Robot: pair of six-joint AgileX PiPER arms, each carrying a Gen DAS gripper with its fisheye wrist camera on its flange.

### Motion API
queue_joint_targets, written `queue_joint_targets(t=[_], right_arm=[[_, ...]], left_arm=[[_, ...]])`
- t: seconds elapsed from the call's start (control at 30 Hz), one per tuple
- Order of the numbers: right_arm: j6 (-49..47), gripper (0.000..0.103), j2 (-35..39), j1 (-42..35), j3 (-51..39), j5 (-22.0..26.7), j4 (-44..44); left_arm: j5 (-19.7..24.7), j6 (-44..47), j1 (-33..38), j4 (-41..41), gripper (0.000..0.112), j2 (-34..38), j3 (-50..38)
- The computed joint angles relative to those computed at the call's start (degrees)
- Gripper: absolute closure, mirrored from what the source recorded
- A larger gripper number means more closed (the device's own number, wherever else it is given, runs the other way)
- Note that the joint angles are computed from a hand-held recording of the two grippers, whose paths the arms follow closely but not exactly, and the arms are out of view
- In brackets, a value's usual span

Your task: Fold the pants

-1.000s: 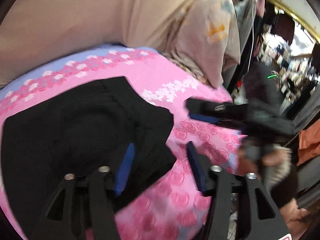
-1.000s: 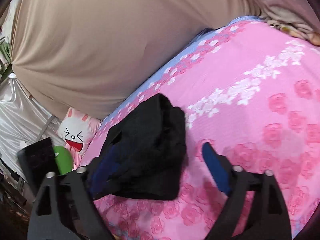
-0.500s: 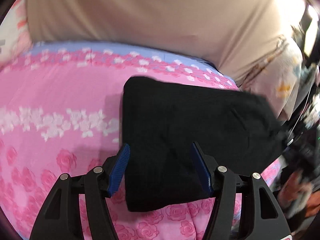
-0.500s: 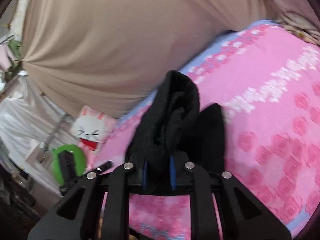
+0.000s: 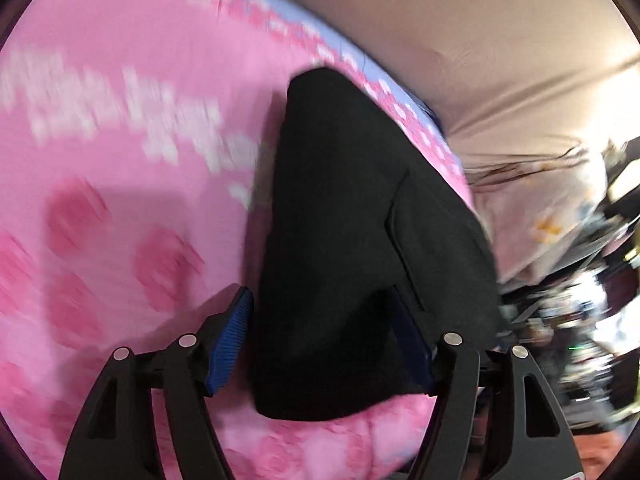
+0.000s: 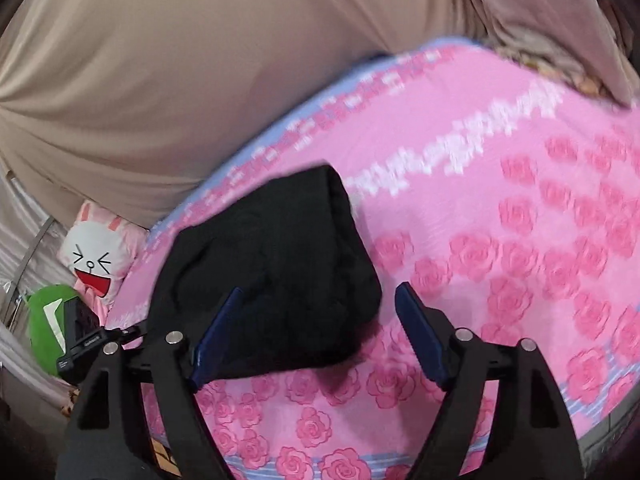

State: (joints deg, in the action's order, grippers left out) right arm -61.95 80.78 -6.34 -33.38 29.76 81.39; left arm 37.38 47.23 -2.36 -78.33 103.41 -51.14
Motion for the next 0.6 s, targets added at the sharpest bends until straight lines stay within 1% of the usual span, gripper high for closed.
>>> queue_joint_targets(t=[0.03,0.07,0.1,0.13,0.17,0.2,0.23,0.27,0.3,0.33,0.37,0.43,0.47,0.53,0.57,0.6], right_arm=[[-1.6,0.027,1.9,-2.3,0.4,4.5,1.6],[-3.7,0.026,4.6,-2.9,1.0,6.8,5.4],[-7.0,0.025,4.9,-3.0,1.2,6.8,7.6],[-8.0,0.022,4.7,-0.9,0.8,4.5,8.5],[-8.0,0.020,5.7,0.7,-0.1,3.9,9.2],[-9.2,0.029,6.7,1.8,-0.6,4.2,11.1],[-8.4,0.035,7.5,3.4,-1.6,2.7,11.3],[-7.8,0.055,7.4,5.4,-2.9,1.2,10.8],[-6.1,0.067,6.6,5.7,-3.5,1.6,9.3],[-4.3,0.070,5.3,6.3,-4.0,1.4,8.2],[-1.0,0.073,3.0,6.5,-4.6,2.6,5.2],[2.6,0.074,-0.2,5.1,-4.6,7.8,1.5],[5.0,0.074,-2.5,5.8,-4.1,8.9,-0.9],[7.8,0.071,-4.8,6.7,-2.6,9.4,-4.1],[8.0,0.065,-4.5,7.0,-1.0,9.2,-4.3],[7.9,0.057,-3.7,7.5,0.5,8.0,-4.3]], left_arm=[[3.2,3.0,1.1,-3.4,0.041,1.3,0.4],[4.2,4.5,1.5,-5.4,0.036,1.5,0.9],[4.8,4.5,1.6,-5.7,0.034,1.8,0.5],[5.3,4.4,1.6,-5.8,0.033,2.4,-0.2],[5.4,4.0,1.4,-5.5,0.033,2.9,-0.9],[4.9,3.4,0.9,-5.1,0.034,3.4,-2.0],[3.7,2.2,0.1,-3.8,0.049,3.7,-3.3],[2.3,0.2,-0.5,-1.8,0.072,3.4,-4.0],[1.7,-1.7,-0.5,0.2,0.079,2.9,-4.6],[2.6,-1.4,0.5,0.0,0.088,1.4,-4.3],[2.8,-2.2,1.0,1.2,0.090,-0.5,-3.9],[3.0,-4.9,2.4,5.3,0.090,-4.6,-2.4],[3.5,-6.2,3.2,7.4,0.090,-6.8,-1.6],[6.3,-8.4,5.5,11.7,0.089,-11.2,1.0],[6.4,-9.1,5.9,13.3,0.088,-12.2,2.0],[5.6,-10.5,5.8,15.9,0.087,-13.3,3.6]])
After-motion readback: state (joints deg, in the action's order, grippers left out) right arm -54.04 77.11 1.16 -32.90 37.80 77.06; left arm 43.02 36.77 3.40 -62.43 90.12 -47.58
